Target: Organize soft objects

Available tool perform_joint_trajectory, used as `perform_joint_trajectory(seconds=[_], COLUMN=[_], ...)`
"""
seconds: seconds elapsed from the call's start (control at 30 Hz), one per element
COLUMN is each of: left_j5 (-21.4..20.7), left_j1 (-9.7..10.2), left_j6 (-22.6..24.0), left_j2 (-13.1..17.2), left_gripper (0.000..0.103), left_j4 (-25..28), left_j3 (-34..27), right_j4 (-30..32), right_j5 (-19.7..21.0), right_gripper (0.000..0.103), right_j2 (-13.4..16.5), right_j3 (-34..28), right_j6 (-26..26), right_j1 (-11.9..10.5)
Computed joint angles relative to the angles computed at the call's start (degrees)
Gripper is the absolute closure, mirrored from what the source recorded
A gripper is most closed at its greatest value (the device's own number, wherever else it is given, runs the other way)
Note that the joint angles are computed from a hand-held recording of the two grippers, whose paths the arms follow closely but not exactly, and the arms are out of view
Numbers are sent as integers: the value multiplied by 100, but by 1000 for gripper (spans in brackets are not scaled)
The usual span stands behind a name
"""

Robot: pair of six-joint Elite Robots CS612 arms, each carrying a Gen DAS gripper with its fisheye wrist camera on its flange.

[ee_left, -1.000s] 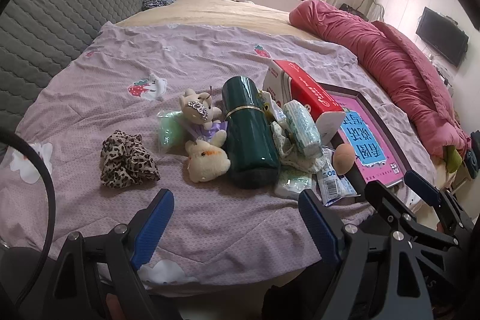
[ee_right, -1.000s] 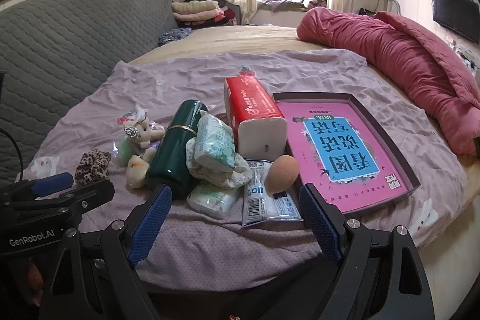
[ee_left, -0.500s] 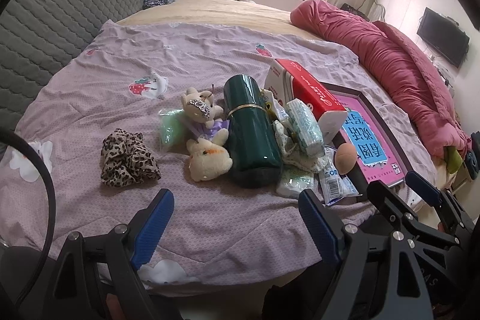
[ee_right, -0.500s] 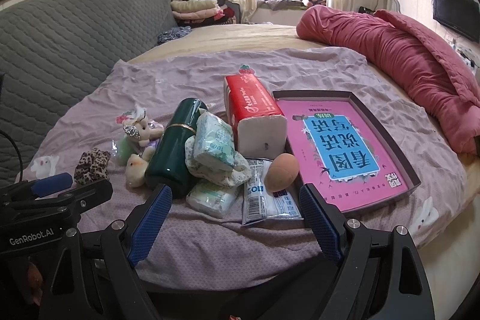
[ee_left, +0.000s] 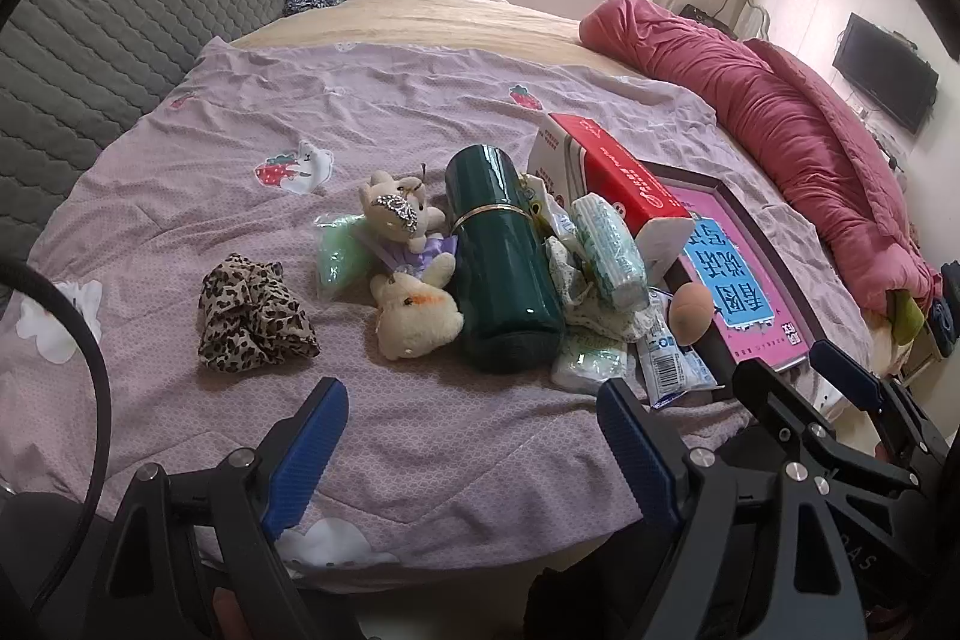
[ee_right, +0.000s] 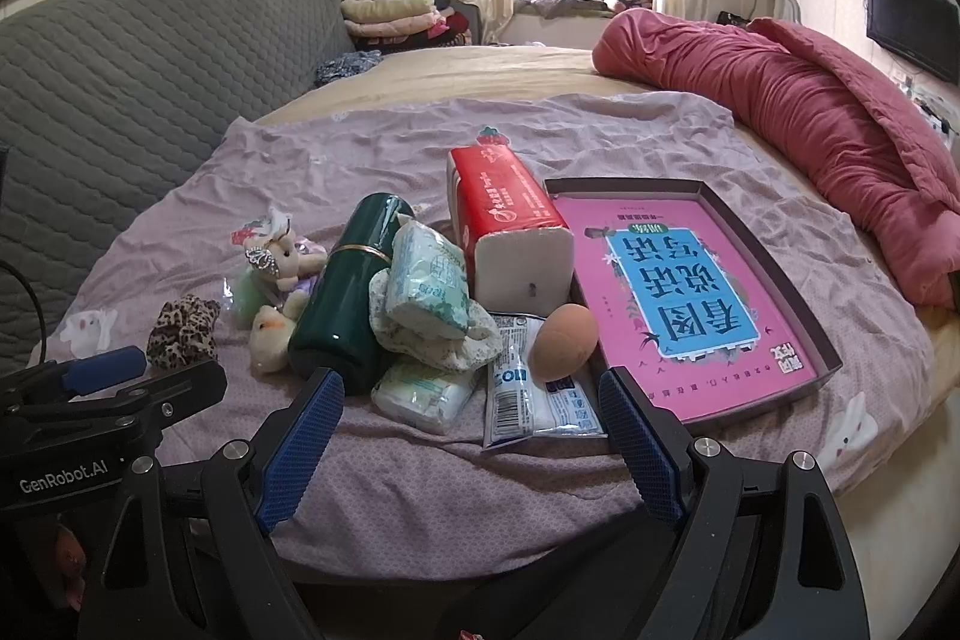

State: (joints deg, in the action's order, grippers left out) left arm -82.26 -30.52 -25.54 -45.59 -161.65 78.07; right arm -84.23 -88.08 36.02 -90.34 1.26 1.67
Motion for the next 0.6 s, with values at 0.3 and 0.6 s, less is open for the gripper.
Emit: perform_joint_trajectory(seconds=[0.3, 0.6], left_j5=[-42, -70], left_j1=[13, 43], left_j6=[-32, -66], left_j2=[18, 34], left_gripper=[18, 18], left_j4=[44, 79], left_j3=[-17, -25], right_j4=[-2, 5], right_j5=[-2, 2], right_gripper=[15, 15], right_j2=[0, -11], right_j3=[0, 14], right_j6=[-3, -1], right_j1=[-1, 2])
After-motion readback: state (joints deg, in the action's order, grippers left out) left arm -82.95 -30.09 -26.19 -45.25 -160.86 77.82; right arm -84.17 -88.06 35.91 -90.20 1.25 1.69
